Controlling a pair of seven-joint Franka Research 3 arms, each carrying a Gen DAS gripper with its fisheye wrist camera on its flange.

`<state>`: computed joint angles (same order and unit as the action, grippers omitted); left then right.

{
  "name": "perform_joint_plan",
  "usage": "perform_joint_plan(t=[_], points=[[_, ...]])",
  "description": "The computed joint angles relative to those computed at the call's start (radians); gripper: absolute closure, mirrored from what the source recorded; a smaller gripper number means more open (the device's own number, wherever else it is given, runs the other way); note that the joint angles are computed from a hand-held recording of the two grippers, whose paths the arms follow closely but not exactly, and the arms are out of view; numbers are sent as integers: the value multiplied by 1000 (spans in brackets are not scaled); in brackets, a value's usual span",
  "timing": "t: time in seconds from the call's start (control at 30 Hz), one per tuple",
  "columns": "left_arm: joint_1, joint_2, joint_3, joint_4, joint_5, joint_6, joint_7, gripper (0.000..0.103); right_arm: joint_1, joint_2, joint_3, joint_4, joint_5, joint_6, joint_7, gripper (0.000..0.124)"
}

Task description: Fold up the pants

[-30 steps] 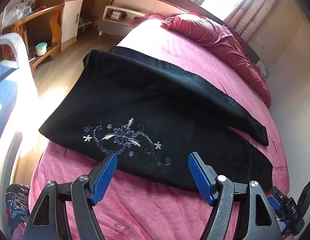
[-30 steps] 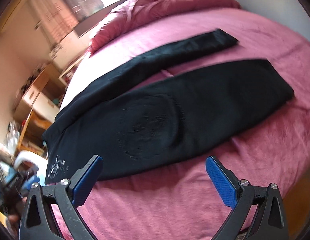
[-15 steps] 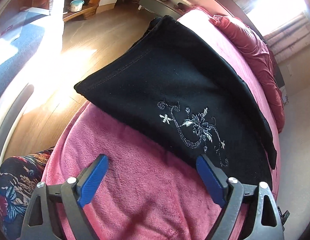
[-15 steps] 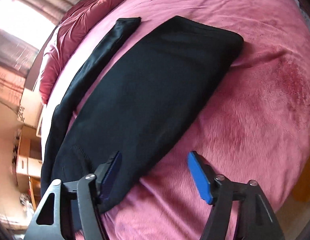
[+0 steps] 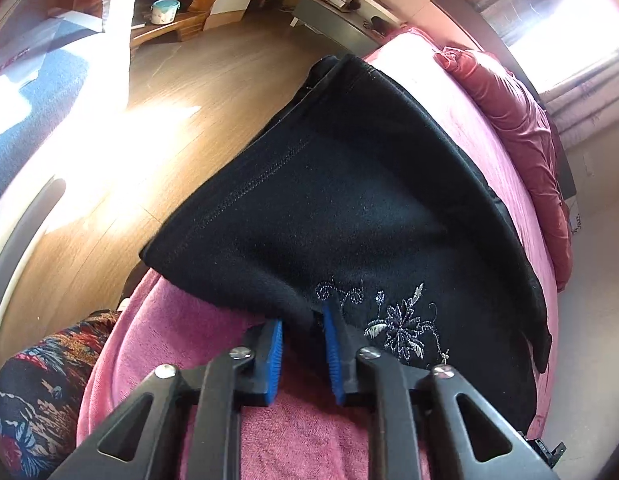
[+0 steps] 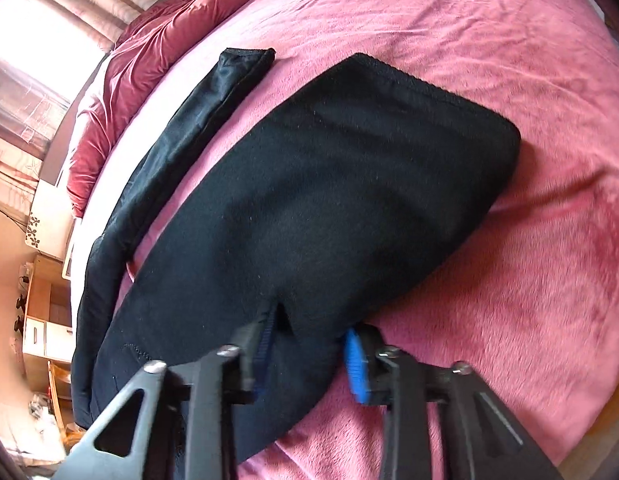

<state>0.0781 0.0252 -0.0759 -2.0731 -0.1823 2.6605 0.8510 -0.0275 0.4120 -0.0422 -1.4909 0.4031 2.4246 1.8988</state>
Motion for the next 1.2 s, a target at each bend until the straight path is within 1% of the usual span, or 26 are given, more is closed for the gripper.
perform_joint_plan(t=[0.07, 0.17, 0.2, 0.23, 0.3, 0.5, 0.53, 0.63, 0.7, 0.73, 0.77, 0.8, 0.83, 0.87, 0.93, 0.97, 1.03, 1.07, 1.13, 1.17, 1.2], points=[[4, -2, 2, 3, -1, 3, 15, 95, 1, 9, -2, 25, -12, -10, -5, 107], [-4, -60, -1, -32, 28, 8, 6, 95, 7, -9, -7, 20, -34, -2, -22, 108], [-9, -79, 1, -48, 22, 15, 12, 96, 6, -20, -6, 10, -34, 7, -28, 109], [-14, -100, 3, -61, 18, 13, 16, 96, 4, -54, -5, -33, -28, 25, -40, 109], [-24, -140, 9, -82, 13, -5, 27, 96, 6, -76, -10, -54, -33, 34, -44, 109], [-55, -241, 29, -145, -6, -102, 33, 96, 11, -159, -31, -161, -73, 28, -37, 110], [-58, -224, 32, -122, -6, -121, 32, 96, 11, -169, -36, -176, -81, 23, -29, 110], [-64, -241, 31, -128, 9, -170, 37, 96, 5, -196, -40, -222, -83, 19, -22, 110], [-67, -228, 36, -108, 6, -209, 45, 95, -1, -198, -40, -231, -80, 8, -30, 110], [-64, -222, 34, -93, 19, -239, 42, 90, -3, -199, -38, -234, -75, 10, -36, 109], [-62, -211, 31, -68, 31, -267, 37, 87, -5, -199, -35, -234, -63, 13, -43, 106], [-58, -206, 29, -49, 45, -293, 30, 81, -7, -199, -34, -232, -53, 15, -47, 103], [-53, -205, 29, -34, 56, -311, 29, 78, -8, -201, -35, -232, -52, 14, -45, 98], [-48, -210, 29, -23, 68, -324, 28, 76, -5, -206, -40, -235, -66, 11, -35, 89], [-34, -246, 34, -18, 105, -361, 25, 75, 1, -235, -51, -264, -109, 32, -12, 78], [-27, -252, 38, -7, 120, -362, 28, 75, 7, -252, -58, -283, -147, 49, 14, 74], [-8, -263, 47, 2, 152, -334, 22, 75, 32, -285, -85, -300, -315, 66, 139, 69], [1, -259, 54, 20, 163, -328, 26, 75, 37, -299, -87, -306, -370, 79, 175, 68], [15, -243, 72, 52, 157, -301, 37, 75, 35, -318, -77, -309, -407, 97, 185, 68], [16, -227, 80, 62, 131, -275, 52, 75, 36, -323, -69, -305, -414, 102, 180, 67], [15, -187, 95, 107, 87, -268, 86, 75, 37, -325, -60, -299, -408, 103, 165, 65]])
